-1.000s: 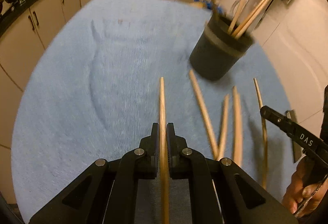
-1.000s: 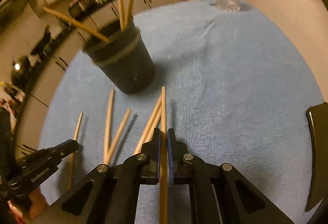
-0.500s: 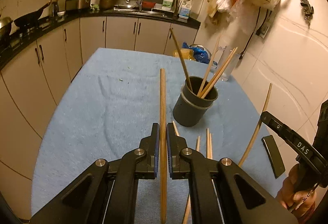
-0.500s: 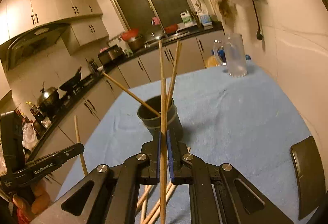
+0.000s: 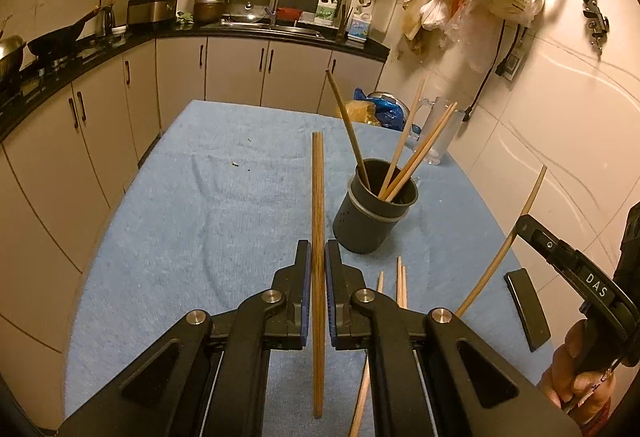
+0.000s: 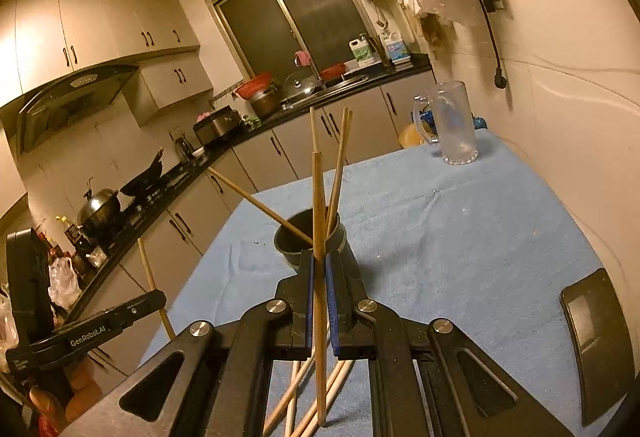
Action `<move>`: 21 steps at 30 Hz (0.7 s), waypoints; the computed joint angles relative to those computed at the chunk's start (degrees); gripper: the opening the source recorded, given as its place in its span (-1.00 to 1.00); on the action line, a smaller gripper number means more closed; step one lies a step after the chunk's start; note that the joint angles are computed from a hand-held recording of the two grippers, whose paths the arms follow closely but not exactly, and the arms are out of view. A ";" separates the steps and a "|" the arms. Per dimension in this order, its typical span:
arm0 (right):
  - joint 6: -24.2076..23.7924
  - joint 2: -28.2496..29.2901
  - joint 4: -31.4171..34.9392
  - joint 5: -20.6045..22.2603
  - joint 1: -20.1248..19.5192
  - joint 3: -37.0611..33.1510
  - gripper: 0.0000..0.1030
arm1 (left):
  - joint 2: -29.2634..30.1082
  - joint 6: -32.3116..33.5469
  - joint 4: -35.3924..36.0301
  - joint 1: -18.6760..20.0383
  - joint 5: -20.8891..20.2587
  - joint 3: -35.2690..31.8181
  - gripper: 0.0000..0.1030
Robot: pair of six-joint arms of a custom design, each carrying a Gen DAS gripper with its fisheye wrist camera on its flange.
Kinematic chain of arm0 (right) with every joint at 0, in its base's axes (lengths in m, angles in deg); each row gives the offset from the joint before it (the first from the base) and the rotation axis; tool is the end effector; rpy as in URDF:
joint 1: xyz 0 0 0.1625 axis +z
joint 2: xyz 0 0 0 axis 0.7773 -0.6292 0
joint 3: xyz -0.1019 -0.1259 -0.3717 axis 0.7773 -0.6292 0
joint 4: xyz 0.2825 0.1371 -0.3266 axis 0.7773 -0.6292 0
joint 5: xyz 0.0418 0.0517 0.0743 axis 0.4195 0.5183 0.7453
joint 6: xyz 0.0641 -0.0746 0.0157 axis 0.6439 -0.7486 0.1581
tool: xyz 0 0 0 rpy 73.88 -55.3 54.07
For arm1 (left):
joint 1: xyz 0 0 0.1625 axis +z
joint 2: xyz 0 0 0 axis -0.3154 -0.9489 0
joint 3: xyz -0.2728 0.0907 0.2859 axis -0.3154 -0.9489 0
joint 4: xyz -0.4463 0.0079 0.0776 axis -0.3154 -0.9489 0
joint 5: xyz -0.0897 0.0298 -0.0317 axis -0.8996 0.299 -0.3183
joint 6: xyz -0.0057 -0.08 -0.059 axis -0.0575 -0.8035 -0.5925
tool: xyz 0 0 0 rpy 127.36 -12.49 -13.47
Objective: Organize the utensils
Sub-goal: 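Raise the held chopsticks upright with both grippers and lower them into the cup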
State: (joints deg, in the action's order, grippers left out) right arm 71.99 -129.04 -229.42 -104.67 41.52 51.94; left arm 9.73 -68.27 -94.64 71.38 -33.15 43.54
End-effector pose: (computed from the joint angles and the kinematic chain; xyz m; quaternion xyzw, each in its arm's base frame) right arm 0.1100 -0.5432 0.2522 -0.0676 -0.7644 0.5973 0.2329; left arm -0.3366 -0.7195 0.0521 0.3888 0.8870 -0.2222 0.1128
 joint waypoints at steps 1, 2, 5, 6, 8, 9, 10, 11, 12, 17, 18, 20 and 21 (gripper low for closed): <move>-0.09 -0.04 -0.27 -0.18 0.19 0.08 -0.88 | -0.04 0.05 0.04 0.05 -0.07 -0.04 -0.88; -0.08 -0.13 -0.41 -0.18 0.24 0.14 -0.88 | -0.06 0.00 0.10 0.04 -0.09 -0.10 -0.88; -0.01 -0.32 -0.83 -0.02 0.20 0.31 -0.88 | -0.04 -0.03 0.27 0.04 -0.12 -0.25 -0.88; 0.01 -0.35 -0.99 -0.01 0.19 0.35 -0.88 | -0.07 -0.05 0.28 0.00 -0.11 -0.29 -0.88; 0.25 -0.57 -1.02 0.35 0.10 0.51 -0.88 | 0.07 0.00 0.17 -0.13 0.00 -0.46 -0.88; 0.17 -0.65 -1.19 0.34 0.10 0.50 -0.88 | 0.11 -0.01 0.10 -0.21 0.05 -0.55 -0.88; 0.09 -0.69 -1.44 0.32 0.11 0.50 -0.88 | 0.10 0.06 -0.05 -0.29 -0.01 -0.60 -0.88; 0.10 -0.74 -1.66 0.39 0.10 0.59 -0.88 | 0.09 0.15 -0.14 -0.35 0.02 -0.62 -0.88; 0.10 -0.89 -1.93 0.52 0.09 0.69 -0.88 | 0.11 0.23 -0.27 -0.46 0.16 -0.66 -0.88; -0.12 -1.33 -2.32 0.93 0.09 0.72 -0.88 | 0.39 0.50 -0.58 -0.90 0.55 -1.08 -0.88; -0.14 -1.39 -2.41 1.01 0.10 0.71 -0.88 | 0.39 0.54 -0.56 -0.99 0.53 -1.15 -0.88; -0.16 -1.70 -2.28 1.40 0.10 0.76 -0.88 | 0.48 0.65 -0.65 -1.23 0.78 -1.39 -0.88; -0.27 -1.77 -2.31 1.52 0.08 0.73 -0.88 | 0.52 0.73 -0.63 -1.34 0.78 -1.50 -0.88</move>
State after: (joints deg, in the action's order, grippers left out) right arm 71.73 -130.82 -231.72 -103.15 41.59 52.67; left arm 10.25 -67.53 -95.27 70.04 -32.38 42.04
